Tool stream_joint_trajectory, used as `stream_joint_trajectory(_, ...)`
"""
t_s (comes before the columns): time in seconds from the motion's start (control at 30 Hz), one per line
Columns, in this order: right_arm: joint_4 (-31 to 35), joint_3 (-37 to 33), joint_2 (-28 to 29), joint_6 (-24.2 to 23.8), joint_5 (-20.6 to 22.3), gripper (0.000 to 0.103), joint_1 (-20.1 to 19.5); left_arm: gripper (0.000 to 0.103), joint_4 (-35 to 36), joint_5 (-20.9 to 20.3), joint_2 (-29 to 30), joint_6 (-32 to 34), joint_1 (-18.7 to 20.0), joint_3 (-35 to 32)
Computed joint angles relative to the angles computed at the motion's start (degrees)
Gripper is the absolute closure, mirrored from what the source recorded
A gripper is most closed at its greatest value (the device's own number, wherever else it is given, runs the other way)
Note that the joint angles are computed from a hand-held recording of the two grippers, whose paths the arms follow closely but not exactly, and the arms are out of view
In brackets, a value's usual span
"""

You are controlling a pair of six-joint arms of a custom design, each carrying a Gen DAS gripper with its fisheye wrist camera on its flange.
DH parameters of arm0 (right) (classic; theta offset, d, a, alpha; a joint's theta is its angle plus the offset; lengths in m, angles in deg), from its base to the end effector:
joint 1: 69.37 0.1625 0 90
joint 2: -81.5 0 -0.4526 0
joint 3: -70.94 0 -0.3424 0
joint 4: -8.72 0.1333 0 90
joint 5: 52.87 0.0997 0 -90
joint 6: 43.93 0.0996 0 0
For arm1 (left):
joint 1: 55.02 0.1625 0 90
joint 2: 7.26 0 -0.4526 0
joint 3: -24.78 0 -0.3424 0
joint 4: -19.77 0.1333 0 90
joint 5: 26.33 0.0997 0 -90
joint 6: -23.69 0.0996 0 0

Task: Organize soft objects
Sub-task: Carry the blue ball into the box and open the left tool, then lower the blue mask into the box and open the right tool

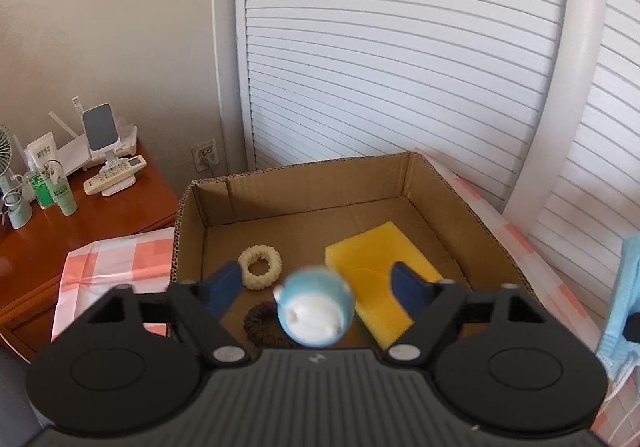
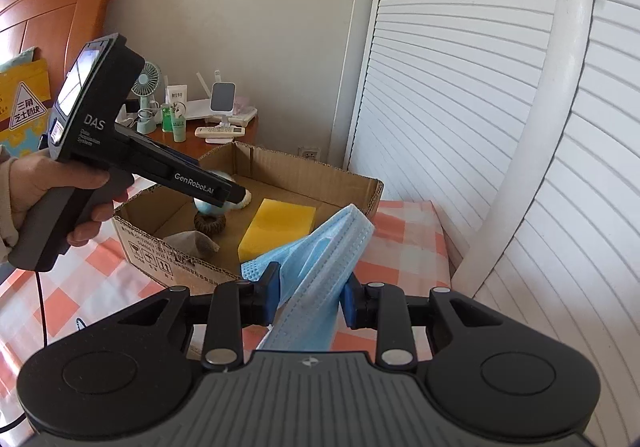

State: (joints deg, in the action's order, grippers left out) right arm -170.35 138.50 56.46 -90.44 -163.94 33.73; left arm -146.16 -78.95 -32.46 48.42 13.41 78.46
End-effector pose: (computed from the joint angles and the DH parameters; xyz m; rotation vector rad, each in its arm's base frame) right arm 0.2759 -0.7556 0.1311 1.0395 -2.2058 0.8715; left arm -0.1272 -0.8489 0.2119 0.5892 2.2470 -0.9880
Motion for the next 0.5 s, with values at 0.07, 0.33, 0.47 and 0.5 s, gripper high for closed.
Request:
stream_joint_trajectory(0.07, 0.8, -1.5, 0.5, -0.4, 0.0, 0.068, 0.2, 0.01, -3.6, 0.6, 0.0, 0.8, -0.1, 1.0)
stream_joint_trajectory(0.33, 6.4, -9.9, 3.6, -0.7, 1.3, 0.068, 0.7, 0.003, -8.5, 1.7, -7.9, 0.7, -1.8, 15.3)
stream_joint_trajectory(0.47, 13.6, -19.1, 7.3, 0.9, 1.7, 0.068, 1.0, 0.002, -11.5, 3.6, -12.3, 0.9, -3.2, 24.7)
stream_joint_trajectory(0.5, 15.4, -22.0, 8.6, 1.0, 1.6, 0.068, 1.1, 0.002, -13.7, 4.6, -13.0, 1.4, -3.7, 27.1)
